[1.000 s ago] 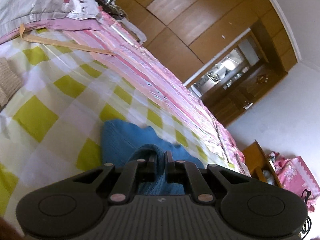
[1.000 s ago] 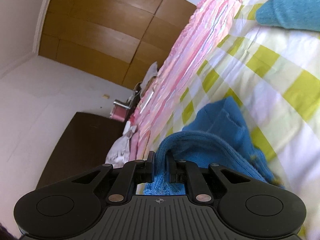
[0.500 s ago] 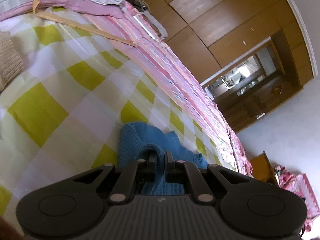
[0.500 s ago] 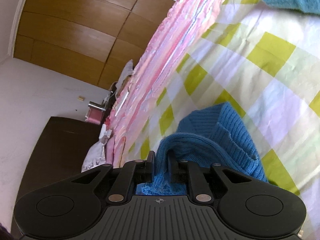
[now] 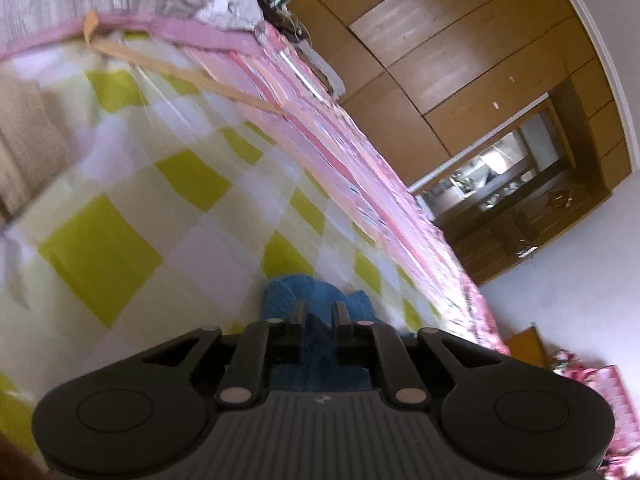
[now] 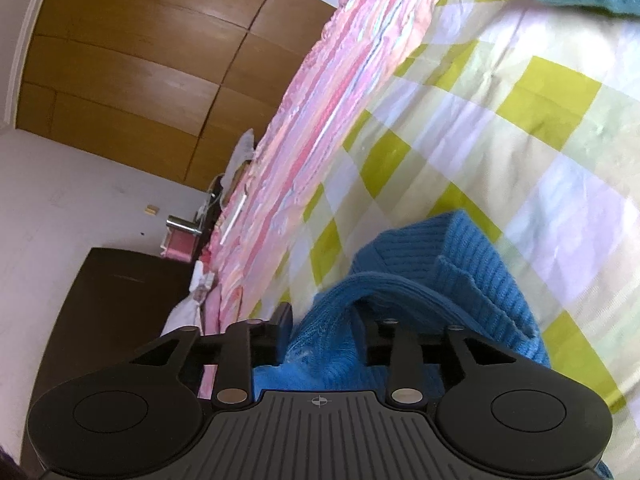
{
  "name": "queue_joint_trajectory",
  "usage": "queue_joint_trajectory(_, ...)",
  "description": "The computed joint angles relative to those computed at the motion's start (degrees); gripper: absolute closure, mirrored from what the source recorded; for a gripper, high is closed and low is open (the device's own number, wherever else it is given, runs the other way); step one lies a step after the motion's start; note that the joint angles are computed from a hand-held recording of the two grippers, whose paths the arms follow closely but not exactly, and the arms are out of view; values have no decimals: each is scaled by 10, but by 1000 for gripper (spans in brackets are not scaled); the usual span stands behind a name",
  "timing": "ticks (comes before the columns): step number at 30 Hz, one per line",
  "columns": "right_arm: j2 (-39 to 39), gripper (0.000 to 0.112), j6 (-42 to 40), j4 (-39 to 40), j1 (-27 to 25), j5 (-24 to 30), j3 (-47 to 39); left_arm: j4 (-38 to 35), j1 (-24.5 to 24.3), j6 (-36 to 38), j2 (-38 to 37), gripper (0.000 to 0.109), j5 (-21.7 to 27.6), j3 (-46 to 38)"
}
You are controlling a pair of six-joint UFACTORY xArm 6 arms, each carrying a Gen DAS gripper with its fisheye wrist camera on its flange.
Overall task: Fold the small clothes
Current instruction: 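Lay the hem on the collar edge and open both tools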
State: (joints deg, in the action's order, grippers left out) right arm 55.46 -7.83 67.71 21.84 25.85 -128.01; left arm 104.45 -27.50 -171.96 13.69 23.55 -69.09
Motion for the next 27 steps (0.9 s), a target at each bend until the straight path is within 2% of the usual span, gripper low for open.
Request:
queue_joint_trajectory(5, -1, 70, 1, -18, 3, -13, -4, -43, -11, 52, -16, 91, 35, 17)
queue_joint_trajectory(9, -26, 70, -12, -71, 9, -37, 32, -67, -27, 100, -24, 91, 70, 19)
queue_joint_trajectory(15, -48, 70, 53, -252, 13, -64, 74, -98, -35, 193, 4, 89, 64, -17)
queue_joint_trajectory(20, -59, 72, 98, -400, 15, -64, 93, -192, -35, 302, 33, 89, 51, -39)
queue_joint_trajectory(27, -57, 74, 153, -504, 13, -58, 95, -203, -50, 350, 42, 89, 73, -52)
